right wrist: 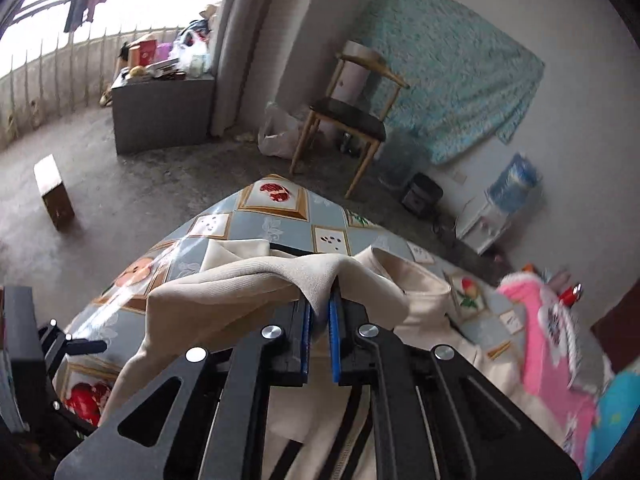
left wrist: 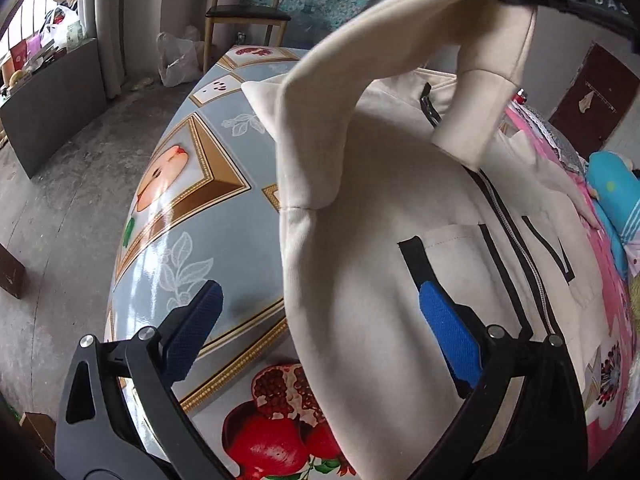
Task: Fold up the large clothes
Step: 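Grasp the folded cream sleeve with the right tool and lift it, then lay the held sleeve across the jacket body and open the right tool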
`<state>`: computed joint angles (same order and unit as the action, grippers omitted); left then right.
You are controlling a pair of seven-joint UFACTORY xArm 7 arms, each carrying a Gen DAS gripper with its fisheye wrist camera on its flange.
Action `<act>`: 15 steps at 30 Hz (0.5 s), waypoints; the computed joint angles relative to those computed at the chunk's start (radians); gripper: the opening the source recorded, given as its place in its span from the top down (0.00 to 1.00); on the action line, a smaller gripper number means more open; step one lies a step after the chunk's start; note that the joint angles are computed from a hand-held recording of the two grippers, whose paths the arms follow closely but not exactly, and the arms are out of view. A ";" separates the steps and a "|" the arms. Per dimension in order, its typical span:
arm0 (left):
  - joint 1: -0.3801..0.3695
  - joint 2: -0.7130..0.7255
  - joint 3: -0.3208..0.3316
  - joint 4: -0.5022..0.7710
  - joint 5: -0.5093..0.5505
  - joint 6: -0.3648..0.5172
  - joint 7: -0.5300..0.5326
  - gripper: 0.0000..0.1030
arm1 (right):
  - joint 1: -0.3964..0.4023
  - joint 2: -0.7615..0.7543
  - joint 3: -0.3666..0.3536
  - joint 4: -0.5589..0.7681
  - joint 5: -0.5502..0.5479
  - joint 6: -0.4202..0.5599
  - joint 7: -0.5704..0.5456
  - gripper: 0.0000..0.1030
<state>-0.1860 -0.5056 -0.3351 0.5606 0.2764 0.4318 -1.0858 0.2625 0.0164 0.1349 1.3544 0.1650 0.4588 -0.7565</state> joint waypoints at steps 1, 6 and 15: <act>-0.006 0.008 0.000 0.009 -0.002 0.009 0.008 0.07 | 0.004 -0.031 0.005 -0.047 0.006 -0.008 -0.051 0.92; -0.028 0.057 0.000 0.052 0.008 0.055 0.050 0.07 | 0.046 -0.163 -0.020 -0.282 0.093 0.086 -0.295 0.92; -0.040 0.071 0.014 0.070 0.007 0.085 0.068 0.07 | -0.088 -0.138 -0.257 -0.185 0.572 0.658 -0.302 0.41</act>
<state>-0.2259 -0.4343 -0.3214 0.6311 0.2837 0.5170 -1.0177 0.1748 -0.1214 -0.1223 1.1696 0.7373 1.1170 -1.0583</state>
